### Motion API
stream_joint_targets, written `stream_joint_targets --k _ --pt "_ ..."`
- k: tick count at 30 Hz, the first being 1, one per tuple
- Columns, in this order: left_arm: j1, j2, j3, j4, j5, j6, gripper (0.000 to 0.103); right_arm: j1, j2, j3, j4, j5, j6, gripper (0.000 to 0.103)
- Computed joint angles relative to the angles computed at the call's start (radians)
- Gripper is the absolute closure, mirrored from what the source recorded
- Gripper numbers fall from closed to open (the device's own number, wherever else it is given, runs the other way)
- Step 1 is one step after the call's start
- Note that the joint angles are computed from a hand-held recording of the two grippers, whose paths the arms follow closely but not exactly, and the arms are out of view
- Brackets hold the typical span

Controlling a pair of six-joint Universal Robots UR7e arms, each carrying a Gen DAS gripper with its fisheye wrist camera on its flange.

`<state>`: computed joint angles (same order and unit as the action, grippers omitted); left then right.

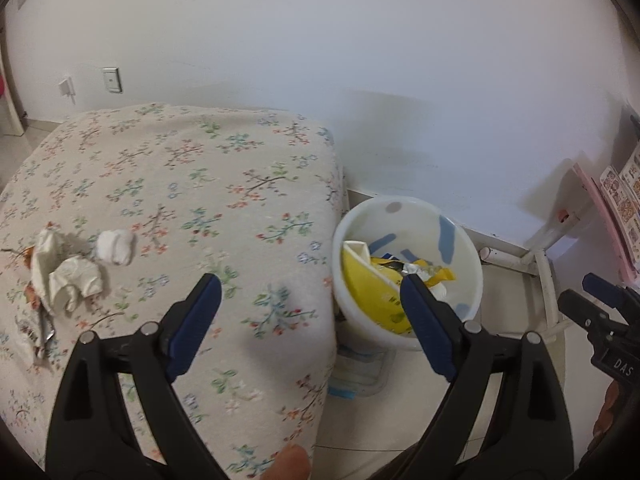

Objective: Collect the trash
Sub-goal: 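Move both open tools back over the bed toward the snack bag and tissues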

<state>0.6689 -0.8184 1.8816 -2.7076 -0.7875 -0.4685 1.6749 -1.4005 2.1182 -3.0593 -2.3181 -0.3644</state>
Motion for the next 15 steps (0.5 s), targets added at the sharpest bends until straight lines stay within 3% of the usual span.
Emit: stream_joint_targets --k 5,15 --pt "-0.008 -0.078 0.057 0.076 0.055 -0.122 0.012 0.015 0.021 -0.008 0.018 0.011 0.016 0.029" --pt "-0.001 -0.243 0.180 0.224 0.150 -0.367 0.012 0.087 0.127 -0.047 0.021 0.014 -0.033 0.028"
